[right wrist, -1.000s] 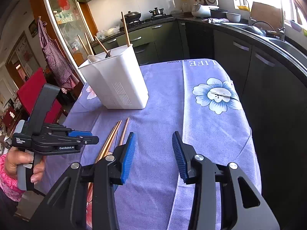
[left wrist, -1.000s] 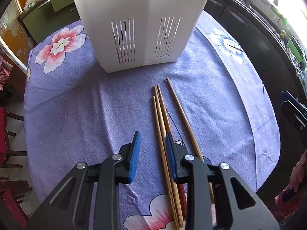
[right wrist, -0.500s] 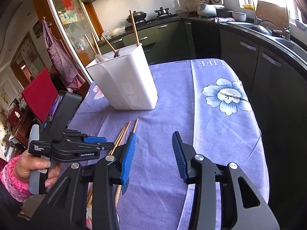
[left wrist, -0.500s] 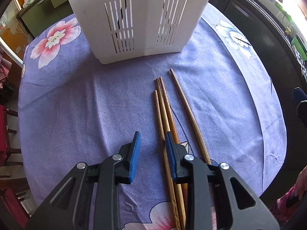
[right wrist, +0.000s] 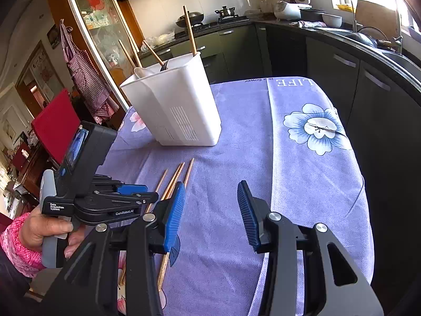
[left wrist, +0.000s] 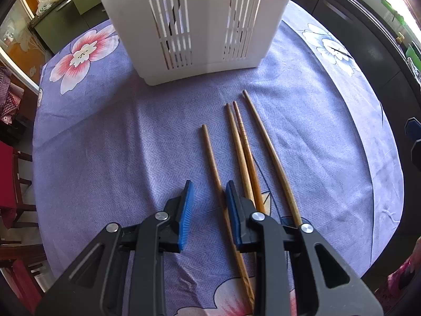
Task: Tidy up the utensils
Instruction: 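Lower both open grippers back toward the loose chopsticks on the tablecloth, then close the left gripper on a chopstick while the right gripper grasps another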
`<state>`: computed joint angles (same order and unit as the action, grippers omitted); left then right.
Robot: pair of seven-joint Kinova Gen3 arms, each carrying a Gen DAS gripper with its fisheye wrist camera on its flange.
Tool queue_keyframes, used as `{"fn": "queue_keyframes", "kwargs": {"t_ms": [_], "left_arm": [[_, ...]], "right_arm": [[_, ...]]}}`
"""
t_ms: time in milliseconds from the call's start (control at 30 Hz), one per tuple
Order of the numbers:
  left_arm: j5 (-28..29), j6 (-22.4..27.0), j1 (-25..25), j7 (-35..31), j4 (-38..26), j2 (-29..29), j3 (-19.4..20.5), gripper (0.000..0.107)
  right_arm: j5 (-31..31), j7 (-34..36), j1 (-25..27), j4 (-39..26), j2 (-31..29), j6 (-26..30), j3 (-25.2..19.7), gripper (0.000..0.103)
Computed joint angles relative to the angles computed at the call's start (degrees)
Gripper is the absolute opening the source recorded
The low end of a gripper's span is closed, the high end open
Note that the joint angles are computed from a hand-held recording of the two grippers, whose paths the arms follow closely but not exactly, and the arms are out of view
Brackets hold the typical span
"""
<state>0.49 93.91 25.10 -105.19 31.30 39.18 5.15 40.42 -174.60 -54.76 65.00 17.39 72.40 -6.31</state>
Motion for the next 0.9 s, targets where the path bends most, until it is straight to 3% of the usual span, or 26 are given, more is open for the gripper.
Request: {"fn": "queue_keyframes", "kwargs": {"t_ms": [200,433,633,767,900], "left_arm": [[0.48,0.89,-1.65,-0.52,-0.98,0.43,-0.08,0.016],[1.48,2.19,-3.87,-1.76,-2.73,1.27,0.09,0.01],[1.54,3.75,-4.77,-3.64,-6.65,3.2,-0.2,0.009],[-0.6,1.42,-3.53,-6.74,-4.88,2.32,-1.32,0.009],[-0.03,4.37,-3.87,-6.3,-9.47,4.56,-0.96,0.009]], "right_arm": [[-8.87,10.62,4.64,-6.96,5.45,-1.65,0.02,0.042],[-17.9,22.32,6.9,-21.09,15.17,5.32,2.61,0.042],[-21.4,26.88,6.22,-28.86,19.9,10.36,5.9,0.042],[-22.71,29.61,5.64,-34.33,23.13,14.08,7.17,0.041],[-23.33,31.32,5.27,-38.53,25.41,17.46,8.53,0.04]]}}
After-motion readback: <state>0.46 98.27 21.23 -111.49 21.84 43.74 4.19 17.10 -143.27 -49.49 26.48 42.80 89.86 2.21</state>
